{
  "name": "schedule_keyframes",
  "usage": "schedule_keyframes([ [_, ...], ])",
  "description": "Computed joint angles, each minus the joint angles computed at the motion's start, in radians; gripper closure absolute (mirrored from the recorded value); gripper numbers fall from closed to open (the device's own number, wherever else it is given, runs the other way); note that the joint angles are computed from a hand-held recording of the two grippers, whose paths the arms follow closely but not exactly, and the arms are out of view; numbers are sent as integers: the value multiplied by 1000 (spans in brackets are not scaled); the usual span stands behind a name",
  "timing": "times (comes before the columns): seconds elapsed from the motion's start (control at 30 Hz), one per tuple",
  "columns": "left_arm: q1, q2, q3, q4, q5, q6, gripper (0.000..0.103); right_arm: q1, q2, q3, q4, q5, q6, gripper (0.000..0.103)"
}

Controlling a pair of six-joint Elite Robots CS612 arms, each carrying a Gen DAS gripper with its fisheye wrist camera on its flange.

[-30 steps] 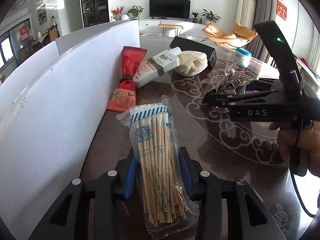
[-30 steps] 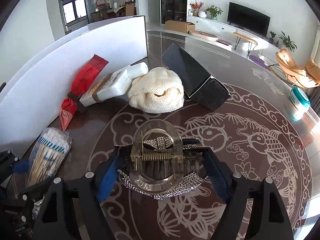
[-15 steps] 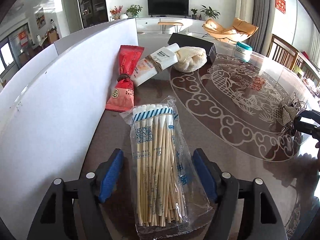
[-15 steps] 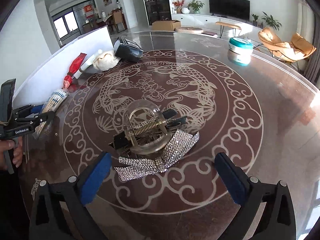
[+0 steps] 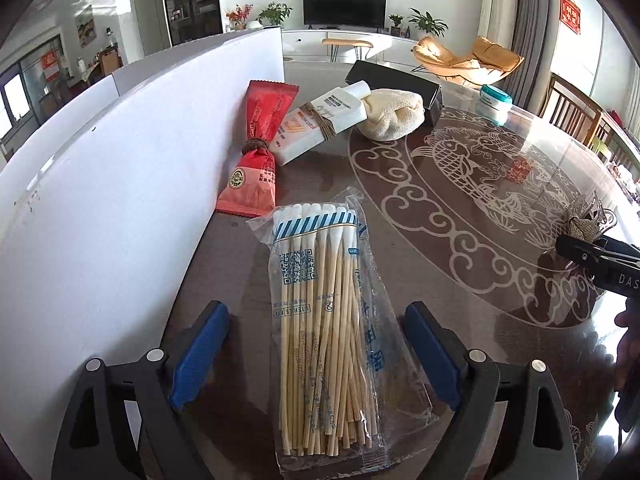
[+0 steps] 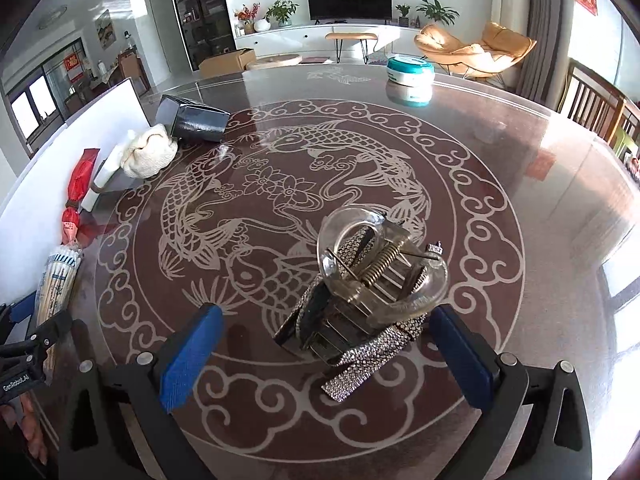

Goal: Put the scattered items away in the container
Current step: 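Lift the swab bag with the left gripper while the right gripper carries the bow clip toward the cardboard box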

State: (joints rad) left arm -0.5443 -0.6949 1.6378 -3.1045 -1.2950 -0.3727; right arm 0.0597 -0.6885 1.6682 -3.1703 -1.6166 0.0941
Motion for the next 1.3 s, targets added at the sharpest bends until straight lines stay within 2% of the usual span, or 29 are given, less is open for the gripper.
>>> schedule_keyframes([
  [0.07, 0, -1, 1, 1, -1, -1, 11, 8, 4, -12, 14, -21, -16, 0],
  [0.27, 0, 0, -2, 11, 0, 4, 7, 6, 3, -6, 5, -14, -20, 0],
  [1.07, 0, -1, -2, 13, -2, 4, 6, 6, 1, -4, 5, -13, -21, 0],
  [1.17, 0, 0, -5, 22, -10, 14, 0, 5, 0, -3, 4, -11, -24, 0],
  [1.3, -1, -1, -4, 23, -11, 15, 0, 5, -1, -1, 3, -8, -27, 0],
])
